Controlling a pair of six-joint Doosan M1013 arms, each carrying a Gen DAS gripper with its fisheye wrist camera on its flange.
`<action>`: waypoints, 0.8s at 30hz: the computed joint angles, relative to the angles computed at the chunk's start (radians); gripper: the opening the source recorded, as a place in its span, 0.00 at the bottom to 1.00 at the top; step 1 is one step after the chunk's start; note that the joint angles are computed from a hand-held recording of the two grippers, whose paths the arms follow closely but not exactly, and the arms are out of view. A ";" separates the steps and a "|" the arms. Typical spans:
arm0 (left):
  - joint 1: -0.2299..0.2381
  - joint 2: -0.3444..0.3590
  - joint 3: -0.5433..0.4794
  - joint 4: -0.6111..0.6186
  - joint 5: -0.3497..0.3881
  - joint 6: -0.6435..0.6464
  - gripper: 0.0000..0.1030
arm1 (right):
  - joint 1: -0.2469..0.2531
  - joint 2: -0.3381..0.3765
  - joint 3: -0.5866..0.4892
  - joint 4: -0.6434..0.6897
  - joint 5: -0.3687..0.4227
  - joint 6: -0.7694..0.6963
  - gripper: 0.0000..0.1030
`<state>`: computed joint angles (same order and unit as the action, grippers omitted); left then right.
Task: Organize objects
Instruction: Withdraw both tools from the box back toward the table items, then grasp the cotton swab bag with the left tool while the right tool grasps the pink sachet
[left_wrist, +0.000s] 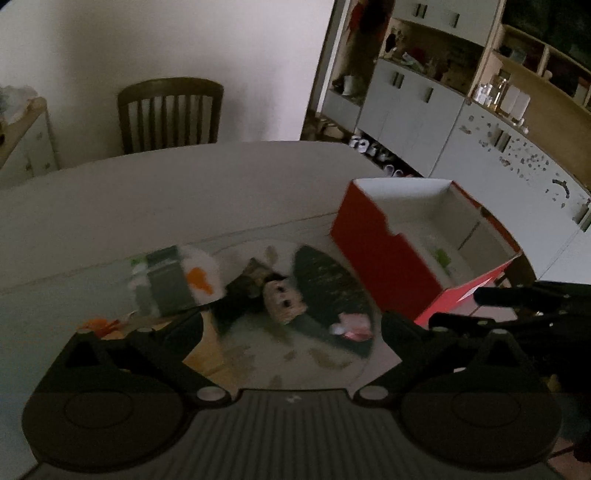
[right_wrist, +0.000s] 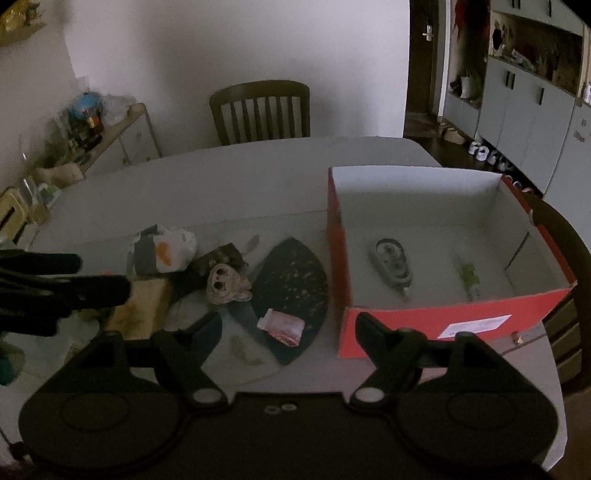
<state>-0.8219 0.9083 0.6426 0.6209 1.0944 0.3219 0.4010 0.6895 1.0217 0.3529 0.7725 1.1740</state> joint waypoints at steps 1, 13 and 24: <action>0.001 -0.018 0.039 0.000 -0.012 -0.009 1.00 | 0.007 0.000 0.006 -0.022 -0.009 0.019 0.77; -0.004 -0.144 0.337 0.011 -0.026 -0.116 1.00 | 0.049 0.047 0.001 -0.102 -0.008 0.042 0.77; -0.003 -0.169 0.430 -0.052 -0.032 -0.158 1.00 | 0.074 0.107 -0.056 -0.202 -0.011 0.371 0.75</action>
